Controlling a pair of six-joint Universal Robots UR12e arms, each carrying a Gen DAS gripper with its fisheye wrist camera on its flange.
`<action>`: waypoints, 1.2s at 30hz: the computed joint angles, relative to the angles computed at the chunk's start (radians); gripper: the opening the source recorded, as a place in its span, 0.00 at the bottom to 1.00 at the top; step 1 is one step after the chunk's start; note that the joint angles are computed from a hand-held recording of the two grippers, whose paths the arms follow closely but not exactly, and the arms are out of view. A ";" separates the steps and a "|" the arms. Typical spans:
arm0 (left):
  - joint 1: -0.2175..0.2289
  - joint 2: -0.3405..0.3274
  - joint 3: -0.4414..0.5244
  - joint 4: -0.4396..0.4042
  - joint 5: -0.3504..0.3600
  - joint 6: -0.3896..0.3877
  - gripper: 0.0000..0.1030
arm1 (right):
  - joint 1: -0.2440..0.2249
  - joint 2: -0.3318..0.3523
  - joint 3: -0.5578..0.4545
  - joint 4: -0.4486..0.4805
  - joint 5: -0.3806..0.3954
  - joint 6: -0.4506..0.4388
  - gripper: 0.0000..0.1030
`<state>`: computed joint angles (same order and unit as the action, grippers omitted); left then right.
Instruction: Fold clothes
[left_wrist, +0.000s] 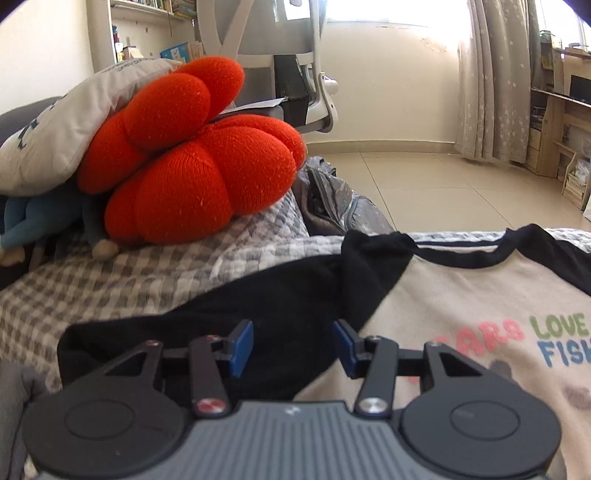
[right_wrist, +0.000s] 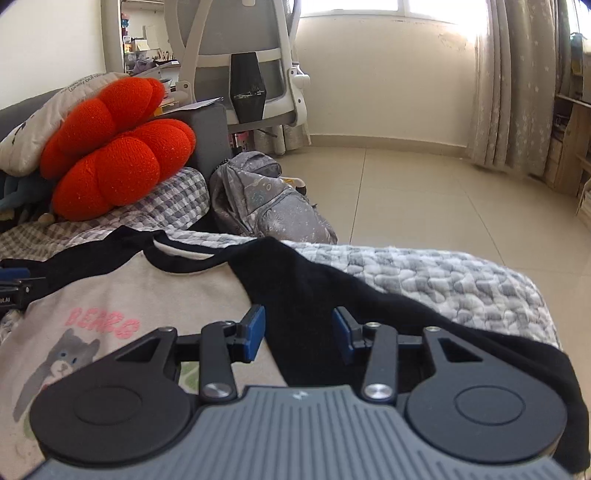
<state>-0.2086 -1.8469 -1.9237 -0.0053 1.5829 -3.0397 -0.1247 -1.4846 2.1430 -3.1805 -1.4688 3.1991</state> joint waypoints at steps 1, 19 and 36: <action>0.008 0.021 -0.034 0.005 -0.026 -0.021 0.53 | 0.000 -0.020 0.021 0.014 0.014 0.011 0.44; 0.073 0.092 -0.218 0.172 -0.080 -0.252 0.65 | 0.002 -0.182 0.320 -0.229 0.027 0.030 0.67; 0.111 0.105 -0.275 0.281 -0.136 -0.402 0.65 | 0.068 -0.158 0.345 -0.341 -0.106 0.068 0.11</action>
<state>-0.0974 -1.7423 -2.1991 0.2758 1.4465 -3.4421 -0.0568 -1.6429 2.4877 -3.5213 -1.5747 3.2666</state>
